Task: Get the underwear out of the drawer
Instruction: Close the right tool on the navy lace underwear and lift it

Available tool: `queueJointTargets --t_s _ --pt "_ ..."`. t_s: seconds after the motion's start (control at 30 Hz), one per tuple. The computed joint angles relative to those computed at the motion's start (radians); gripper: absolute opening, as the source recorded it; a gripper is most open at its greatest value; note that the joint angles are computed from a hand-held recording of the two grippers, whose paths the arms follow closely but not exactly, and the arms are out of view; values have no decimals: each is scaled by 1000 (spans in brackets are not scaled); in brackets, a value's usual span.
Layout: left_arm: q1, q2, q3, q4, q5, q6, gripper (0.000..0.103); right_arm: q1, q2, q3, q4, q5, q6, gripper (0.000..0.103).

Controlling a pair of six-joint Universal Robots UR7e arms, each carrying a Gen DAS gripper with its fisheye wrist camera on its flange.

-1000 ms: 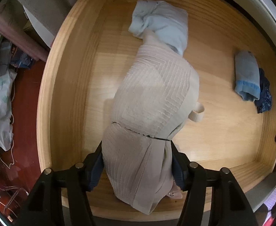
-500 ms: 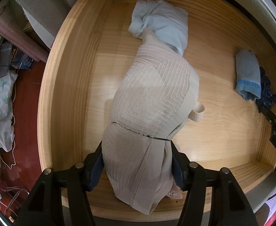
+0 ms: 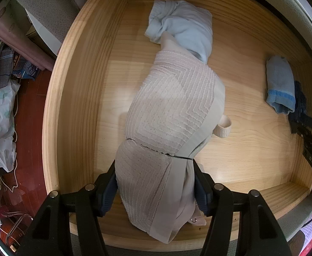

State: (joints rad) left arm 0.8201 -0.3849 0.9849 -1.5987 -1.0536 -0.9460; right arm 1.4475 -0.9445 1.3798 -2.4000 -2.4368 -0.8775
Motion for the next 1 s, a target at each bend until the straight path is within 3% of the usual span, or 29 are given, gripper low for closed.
queueJointTargets --t_s 0.17,0.33,0.5,0.63,0.73,0.8,0.87,1.0 --pt "0 -1 4 -4 1 0 63 -10 -34 -30 236 47 189 21" --pt "0 -1 3 -5 2 0 63 -19 -59 -29 366 79 277 21" --pt "0 -1 3 -5 2 0 63 -22 -70 -30 433 98 335 21" --pt "0 0 2 -4 2 0 63 -19 -79 -38 418 130 343 21" --pt "0 -1 3 -5 2 1 63 -8 -100 -32 402 142 348 34" --pt "0 -1 3 -4 2 0 63 -3 -93 -28 352 130 321 51" --pt "0 0 3 -5 2 1 63 4 -69 -43 337 102 318 58" --pt "0 0 3 -5 2 1 63 2 -10 -87 327 69 309 59"
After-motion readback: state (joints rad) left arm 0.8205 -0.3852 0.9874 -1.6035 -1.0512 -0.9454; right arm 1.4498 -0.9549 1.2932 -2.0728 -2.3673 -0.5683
